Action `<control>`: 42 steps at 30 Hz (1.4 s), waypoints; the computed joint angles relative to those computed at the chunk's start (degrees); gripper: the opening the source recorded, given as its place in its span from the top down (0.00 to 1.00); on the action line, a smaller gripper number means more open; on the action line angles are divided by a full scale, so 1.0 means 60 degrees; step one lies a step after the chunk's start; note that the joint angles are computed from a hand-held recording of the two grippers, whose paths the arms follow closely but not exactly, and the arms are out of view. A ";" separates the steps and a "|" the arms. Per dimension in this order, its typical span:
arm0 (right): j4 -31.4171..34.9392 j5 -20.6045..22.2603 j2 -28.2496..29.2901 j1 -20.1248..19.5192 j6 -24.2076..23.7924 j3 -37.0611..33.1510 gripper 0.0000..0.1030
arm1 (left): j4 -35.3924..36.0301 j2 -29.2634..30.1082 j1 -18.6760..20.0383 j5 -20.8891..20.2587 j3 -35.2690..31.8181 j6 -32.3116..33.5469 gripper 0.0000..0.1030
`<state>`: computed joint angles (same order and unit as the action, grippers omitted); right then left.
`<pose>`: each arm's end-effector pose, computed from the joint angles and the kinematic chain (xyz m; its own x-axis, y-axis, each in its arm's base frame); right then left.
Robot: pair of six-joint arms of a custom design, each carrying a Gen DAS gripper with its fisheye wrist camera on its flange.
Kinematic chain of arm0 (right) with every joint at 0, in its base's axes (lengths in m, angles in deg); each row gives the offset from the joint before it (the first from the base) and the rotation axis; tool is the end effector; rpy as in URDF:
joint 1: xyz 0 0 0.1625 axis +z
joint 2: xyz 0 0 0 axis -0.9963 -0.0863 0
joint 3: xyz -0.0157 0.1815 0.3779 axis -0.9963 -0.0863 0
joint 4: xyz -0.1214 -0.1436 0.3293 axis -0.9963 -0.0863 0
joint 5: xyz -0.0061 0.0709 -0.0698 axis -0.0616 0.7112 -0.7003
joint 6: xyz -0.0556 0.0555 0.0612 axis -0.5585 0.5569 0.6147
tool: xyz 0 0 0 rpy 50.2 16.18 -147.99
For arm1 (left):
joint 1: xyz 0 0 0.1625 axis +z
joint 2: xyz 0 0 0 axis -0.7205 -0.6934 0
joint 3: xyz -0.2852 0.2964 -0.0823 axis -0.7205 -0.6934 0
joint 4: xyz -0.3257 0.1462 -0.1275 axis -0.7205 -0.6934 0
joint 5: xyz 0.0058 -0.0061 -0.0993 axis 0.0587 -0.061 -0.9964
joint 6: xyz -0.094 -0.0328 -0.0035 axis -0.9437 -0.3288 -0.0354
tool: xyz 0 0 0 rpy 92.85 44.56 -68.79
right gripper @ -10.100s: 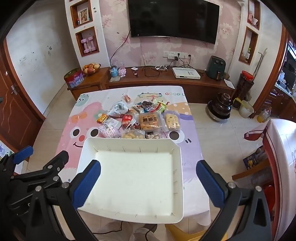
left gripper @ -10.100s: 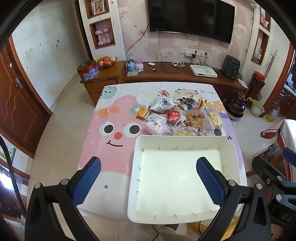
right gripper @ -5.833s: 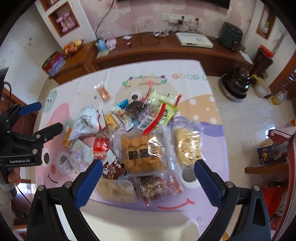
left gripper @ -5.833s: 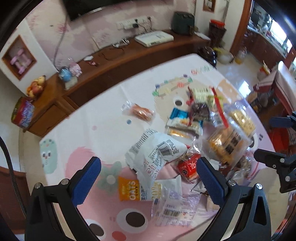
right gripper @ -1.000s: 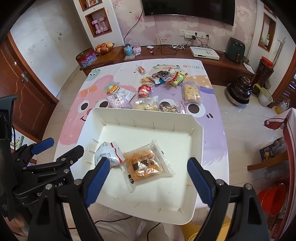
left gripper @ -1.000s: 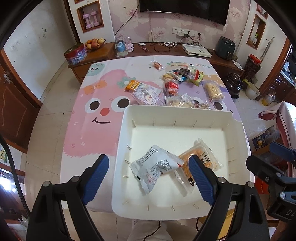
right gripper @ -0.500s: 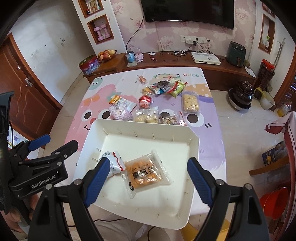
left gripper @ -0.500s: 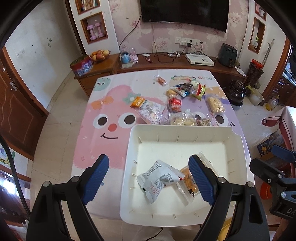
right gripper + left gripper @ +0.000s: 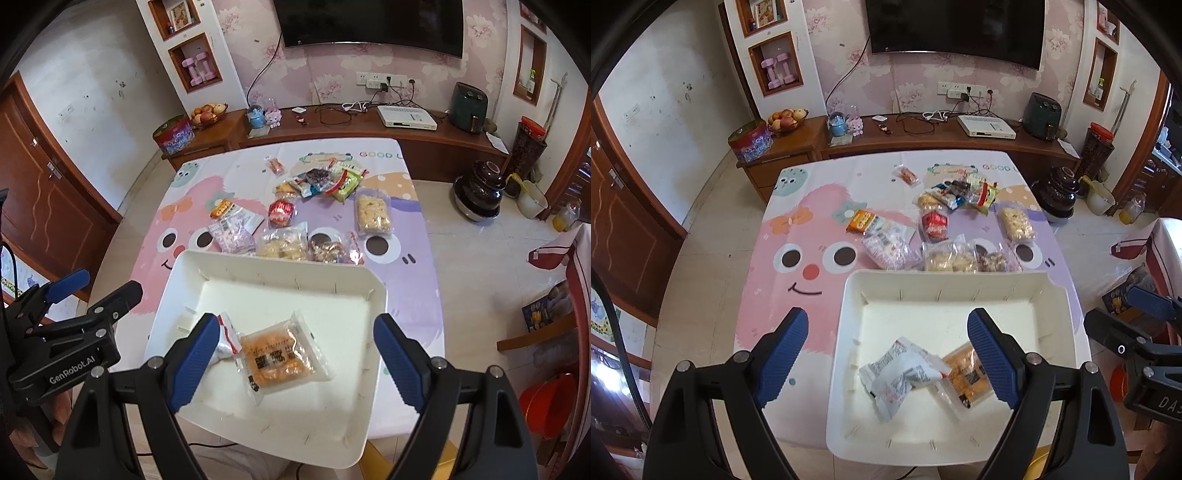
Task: Organize snacks
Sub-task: 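Grasp clear barcode snack bag with left tool while right tool grasps clear rice-puff bag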
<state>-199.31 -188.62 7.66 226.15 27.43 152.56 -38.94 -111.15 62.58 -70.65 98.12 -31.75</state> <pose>0.4794 -0.2964 0.1616 -0.7997 -0.1792 0.5730 -0.3940 0.8768 -0.2756 -0.2341 -0.2806 0.4061 -0.6532 -0.0730 -0.7537 0.3602 0.8455 -0.3942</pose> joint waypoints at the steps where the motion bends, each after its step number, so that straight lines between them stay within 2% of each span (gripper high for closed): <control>1: -0.0003 -0.0056 0.0019 -0.0014 -0.0047 -0.0059 0.16 | -0.0020 0.0079 0.0087 0.0127 -0.0106 0.0098 0.15; 8: -0.0068 -0.0539 0.0262 -0.0196 -0.0594 -0.0752 0.17 | -0.0529 0.0527 0.0813 0.0999 -0.0707 0.0931 0.15; 12: -0.0078 -0.1090 0.0442 -0.0261 -0.1148 -0.1398 0.17 | -0.1125 0.0875 0.1320 0.1587 -0.1172 0.1697 0.15; 18: -0.0161 -0.1984 0.0835 -0.0533 -0.2167 -0.2464 0.17 | -0.2892 0.1494 0.2438 0.2073 -0.1856 0.3254 0.12; 21: -0.0196 -0.2019 0.1019 -0.0883 -0.2461 -0.2837 0.17 | -0.3800 0.1859 0.3066 0.2137 -0.2029 0.3887 0.12; 24: -0.0232 -0.1875 0.1235 -0.1359 -0.2645 -0.3128 0.17 | -0.4617 0.2273 0.3753 0.1986 -0.2076 0.4365 0.12; 30: -0.0074 -0.1394 0.1668 -0.2296 -0.2552 -0.3411 0.17 | -0.5916 0.2918 0.5135 0.1217 -0.1726 0.4870 0.12; 38: 0.0692 -0.0837 0.2590 -0.3389 -0.2150 -0.3820 0.17 | -0.6444 0.3926 0.6639 0.0297 -0.1364 0.4744 0.12; 42: 0.1084 -0.0656 0.3004 -0.3837 -0.1854 -0.4010 0.17 | -0.6662 0.4289 0.7147 -0.0027 -0.1342 0.4629 0.12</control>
